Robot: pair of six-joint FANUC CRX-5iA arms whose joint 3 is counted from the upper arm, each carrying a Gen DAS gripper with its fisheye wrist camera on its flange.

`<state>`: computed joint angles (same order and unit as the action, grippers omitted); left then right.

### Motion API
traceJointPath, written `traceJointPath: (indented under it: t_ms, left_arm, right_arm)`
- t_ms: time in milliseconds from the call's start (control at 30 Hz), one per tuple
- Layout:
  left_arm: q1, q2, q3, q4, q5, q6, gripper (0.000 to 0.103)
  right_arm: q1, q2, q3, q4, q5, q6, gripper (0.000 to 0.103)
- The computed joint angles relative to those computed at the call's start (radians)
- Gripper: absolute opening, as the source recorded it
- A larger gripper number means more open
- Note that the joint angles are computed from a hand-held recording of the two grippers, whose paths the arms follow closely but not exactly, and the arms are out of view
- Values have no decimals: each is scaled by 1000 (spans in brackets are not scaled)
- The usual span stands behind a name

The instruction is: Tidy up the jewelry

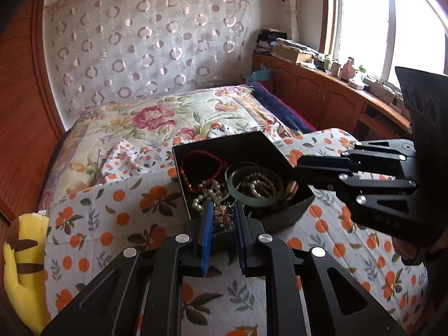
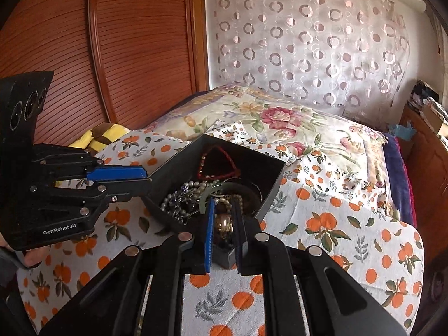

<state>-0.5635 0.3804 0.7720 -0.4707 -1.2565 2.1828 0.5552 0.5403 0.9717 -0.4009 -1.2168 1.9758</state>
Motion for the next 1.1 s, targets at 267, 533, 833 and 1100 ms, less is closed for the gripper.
traceJointPath:
  t_ms: [267,533,833,1100]
  left_arm:
    - [19,39,57,1,-12,-12,14]
    - [18,75,115,-15,-44,-2,20]
    - [-23,51,95,-66,-70,44,41]
    - [-108,9,67,-190,-116,132,85]
  right_arm:
    - [-8,-23,-39,-1,17,1,17]
    - [-19,-85,-135,-1,63,-9,17]
    - [-28,-169,-250,1,121,-25,18]
    - [-24,-261,-388,29,204,-83,53]
